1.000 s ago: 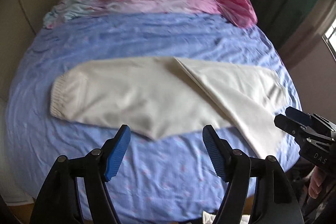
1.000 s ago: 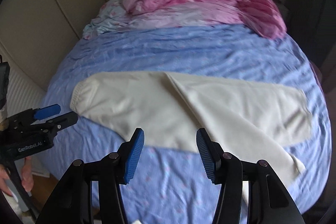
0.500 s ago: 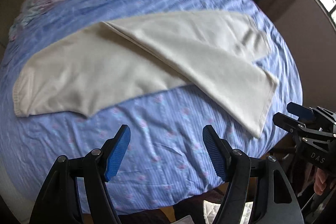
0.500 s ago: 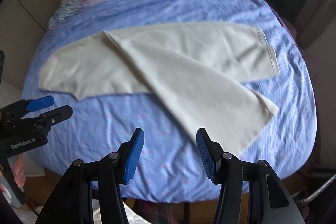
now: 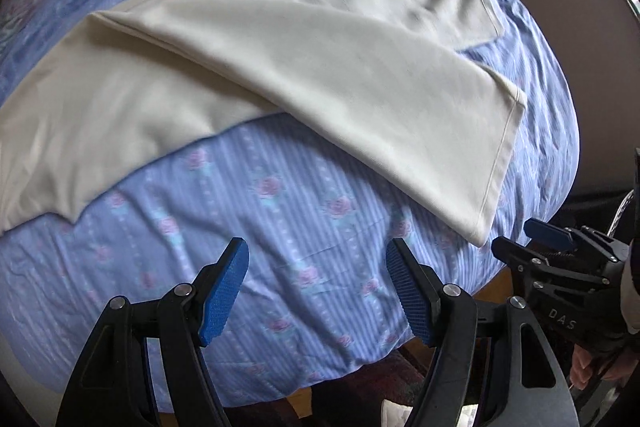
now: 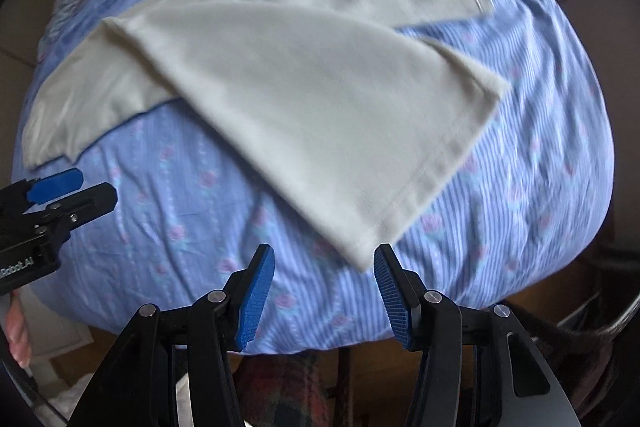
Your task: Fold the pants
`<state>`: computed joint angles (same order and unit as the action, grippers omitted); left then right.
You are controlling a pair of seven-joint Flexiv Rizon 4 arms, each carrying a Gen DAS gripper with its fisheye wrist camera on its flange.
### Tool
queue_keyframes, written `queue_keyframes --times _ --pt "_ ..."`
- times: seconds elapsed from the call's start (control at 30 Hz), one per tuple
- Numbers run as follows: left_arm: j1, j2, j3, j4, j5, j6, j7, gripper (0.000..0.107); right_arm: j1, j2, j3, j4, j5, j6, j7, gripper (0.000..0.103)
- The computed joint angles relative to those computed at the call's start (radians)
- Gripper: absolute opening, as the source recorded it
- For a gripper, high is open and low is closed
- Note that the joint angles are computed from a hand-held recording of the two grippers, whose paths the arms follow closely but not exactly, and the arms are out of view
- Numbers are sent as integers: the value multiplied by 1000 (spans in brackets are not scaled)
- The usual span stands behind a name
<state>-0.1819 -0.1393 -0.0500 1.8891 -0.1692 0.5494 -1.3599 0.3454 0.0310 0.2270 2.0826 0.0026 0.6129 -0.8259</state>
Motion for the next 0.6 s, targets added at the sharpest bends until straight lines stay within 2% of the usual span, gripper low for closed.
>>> queue_keyframes --times 0.47,0.6 --pt "-59 -99 -30 -53 58 -4 -22 70 -46 26 -13 168 140 193 124 53" --pt "-69 -109 -31 -60 63 -4 -21 70 -44 39 -11 199 187 227 118 53"
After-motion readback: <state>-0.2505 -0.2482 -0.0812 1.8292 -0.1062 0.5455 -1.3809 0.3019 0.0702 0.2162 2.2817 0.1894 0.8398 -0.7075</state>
